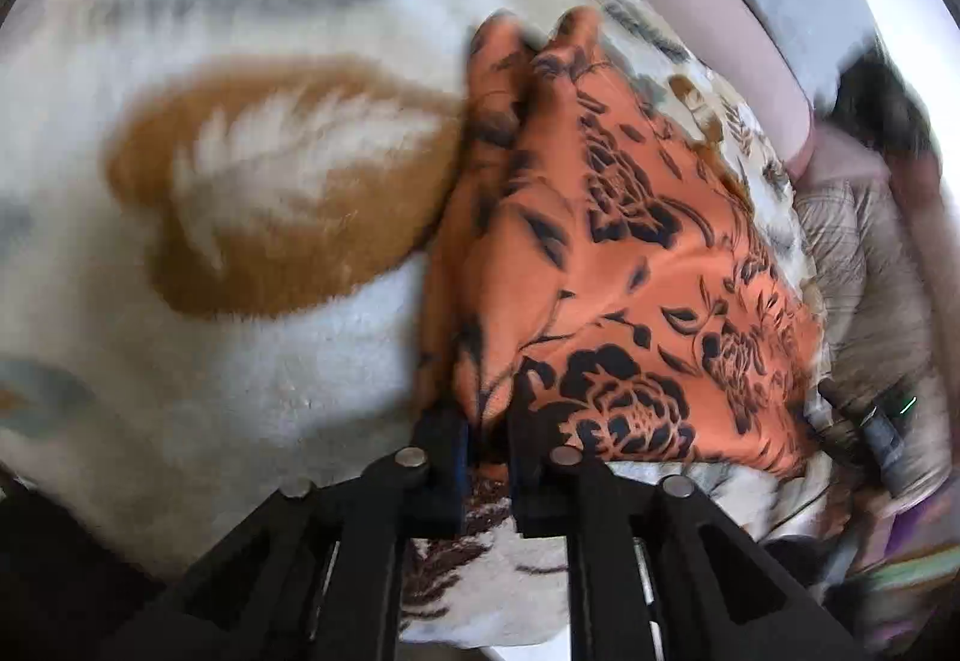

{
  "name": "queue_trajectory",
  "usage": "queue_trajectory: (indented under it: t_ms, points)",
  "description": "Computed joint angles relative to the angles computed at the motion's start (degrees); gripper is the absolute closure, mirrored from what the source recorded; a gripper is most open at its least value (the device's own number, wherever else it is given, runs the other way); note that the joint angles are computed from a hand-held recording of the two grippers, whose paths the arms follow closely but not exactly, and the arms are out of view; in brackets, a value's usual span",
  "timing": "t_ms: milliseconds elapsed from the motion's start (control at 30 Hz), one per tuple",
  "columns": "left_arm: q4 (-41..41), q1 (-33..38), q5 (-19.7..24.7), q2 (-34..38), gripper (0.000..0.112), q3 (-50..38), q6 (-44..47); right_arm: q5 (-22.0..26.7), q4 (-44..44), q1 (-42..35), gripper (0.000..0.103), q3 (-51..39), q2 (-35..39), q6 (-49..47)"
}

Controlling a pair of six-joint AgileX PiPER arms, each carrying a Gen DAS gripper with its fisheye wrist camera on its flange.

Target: Fold small clothes

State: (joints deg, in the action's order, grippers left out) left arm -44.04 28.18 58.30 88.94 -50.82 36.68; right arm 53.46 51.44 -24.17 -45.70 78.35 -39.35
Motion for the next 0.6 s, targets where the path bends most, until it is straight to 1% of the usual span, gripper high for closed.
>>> queue_trajectory:
  t_ms: [33, 67, 100, 133, 167, 233, 300, 333, 367, 400, 433, 467, 533, 567, 600]
  points:
    - [-0.38, 1.37, 3.62, 0.24, 0.095, -2.00, -0.61, 0.03, -0.32, 0.34, 0.030, -0.49, 0.33, 0.63]
    - [-0.36, 1.95, 5.53, -0.31, 0.074, -3.37, -0.70, 0.32, -0.81, 0.55, 0.030, -1.00, 0.64, 1.40]
    - [-0.48, 2.36, 6.48, -1.82, 0.051, -4.47, -0.05, 0.56, -1.27, 0.71, 0.030, -1.43, 0.82, 1.89]
    - [-0.23, 2.16, 5.47, -3.76, 0.048, -5.00, 0.31, 0.92, -2.06, 0.96, 0.030, -2.03, 0.99, 2.12]
    - [0.68, 1.83, 4.15, -5.65, 0.048, -5.68, 0.76, 1.24, -2.94, 1.25, 0.030, -2.60, 1.13, 2.47]
    - [2.43, -1.25, 2.24, -5.72, 0.048, -8.78, 1.88, 1.79, -4.11, 1.67, 0.030, -3.58, -0.11, 3.18]
    - [6.30, -6.81, -0.47, -2.79, 0.048, -13.56, 0.93, 3.44, -2.35, 1.09, 0.030, -4.58, -0.48, 1.29]
    - [8.47, -9.71, -1.55, -0.21, 0.048, -16.36, 0.25, 4.06, -1.74, 1.03, 0.030, -5.46, -0.03, 1.06]
    - [11.89, -13.25, -2.78, 3.77, 0.048, -20.63, -2.33, 3.94, -1.70, 1.38, 0.030, -6.48, 0.64, 1.56]
    - [14.18, -14.99, -3.44, 6.88, 0.048, -23.64, -4.31, 3.25, -2.31, 2.15, 0.030, -7.57, 1.55, 2.61]
    - [16.83, -17.25, -2.93, 11.47, 0.050, -28.76, -6.58, 2.52, -2.95, 2.89, 0.030, -8.41, 2.48, 3.79]
    - [18.05, -18.75, -2.77, 13.99, 0.055, -31.74, -8.26, 2.14, -3.16, 3.43, 0.030, -8.95, 3.37, 4.58]
    - [19.09, -20.52, -1.80, 18.78, 0.058, -37.87, -9.53, 1.68, -2.98, 4.22, 0.030, -9.13, 4.37, 4.57]
    - [19.59, -21.29, -0.99, 20.82, 0.071, -40.45, -10.10, 1.29, -2.99, 4.55, 0.030, -8.91, 4.57, 4.37]
    - [21.13, -21.97, 0.44, 23.14, 0.101, -43.48, -11.66, 0.82, -2.89, 4.78, 0.030, -8.52, 4.78, 4.05]
